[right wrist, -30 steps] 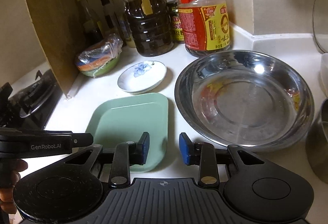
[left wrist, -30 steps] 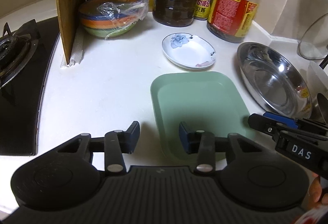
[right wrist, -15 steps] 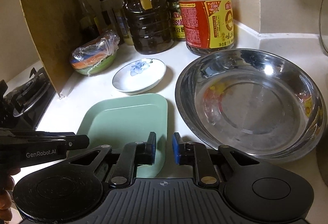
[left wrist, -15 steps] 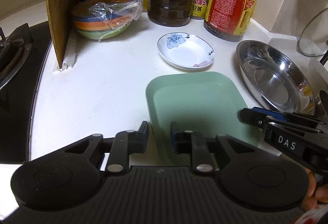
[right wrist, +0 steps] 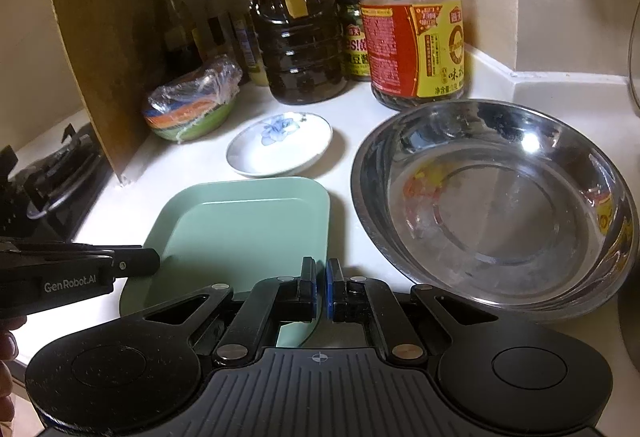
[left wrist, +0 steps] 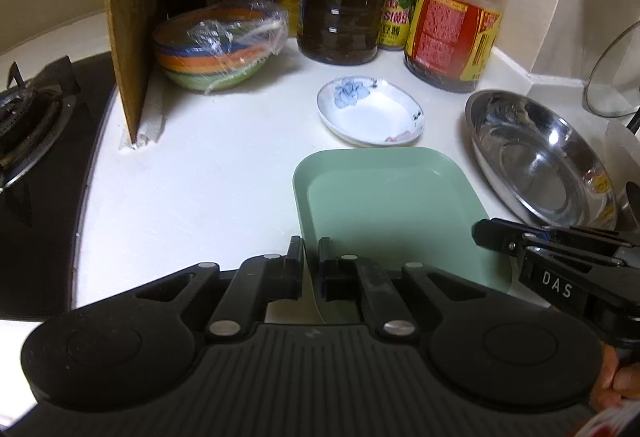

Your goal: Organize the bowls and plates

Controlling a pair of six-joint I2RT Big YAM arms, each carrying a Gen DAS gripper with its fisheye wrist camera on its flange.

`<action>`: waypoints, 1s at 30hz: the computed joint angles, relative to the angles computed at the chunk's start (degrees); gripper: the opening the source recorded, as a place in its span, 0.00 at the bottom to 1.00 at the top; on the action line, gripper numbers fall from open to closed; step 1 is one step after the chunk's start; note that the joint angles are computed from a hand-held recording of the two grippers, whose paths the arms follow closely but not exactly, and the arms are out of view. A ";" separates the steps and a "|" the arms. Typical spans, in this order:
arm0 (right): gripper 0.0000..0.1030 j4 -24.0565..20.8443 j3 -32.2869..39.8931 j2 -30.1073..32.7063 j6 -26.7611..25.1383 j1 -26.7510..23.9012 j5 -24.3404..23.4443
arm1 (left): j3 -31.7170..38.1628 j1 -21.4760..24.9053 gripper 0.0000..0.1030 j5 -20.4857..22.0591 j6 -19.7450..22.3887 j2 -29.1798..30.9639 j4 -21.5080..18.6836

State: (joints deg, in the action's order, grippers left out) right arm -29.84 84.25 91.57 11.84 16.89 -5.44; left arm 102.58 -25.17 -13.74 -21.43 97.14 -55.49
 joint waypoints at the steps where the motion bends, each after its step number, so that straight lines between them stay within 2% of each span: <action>1: 0.05 0.25 -0.04 -0.23 0.07 0.01 -0.19 | 0.02 -0.01 0.06 -0.19 0.04 -0.29 0.07; 7: 0.05 1.57 -0.15 -1.89 0.35 0.08 0.06 | 0.62 -0.09 0.05 -0.46 0.77 -1.60 1.76; 13: 0.05 1.74 -0.28 -3.61 1.81 -1.04 2.49 | 3.35 -0.88 0.05 1.40 3.59 0.24 3.81; 23: 0.05 1.13 -1.63 -5.64 5.44 -4.33 9.50 | 13.37 -2.97 0.05 7.55 8.96 8.11 3.60; 30: 0.05 0.52 -2.02 -5.49 7.05 -6.01 13.53 | 21.71 -3.96 0.05 10.95 11.02 14.45 0.92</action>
State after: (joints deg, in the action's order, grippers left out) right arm -29.32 82.24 86.08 18.89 10.88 8.09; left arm 124.29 -29.13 -2.78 -10.41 111.60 -54.56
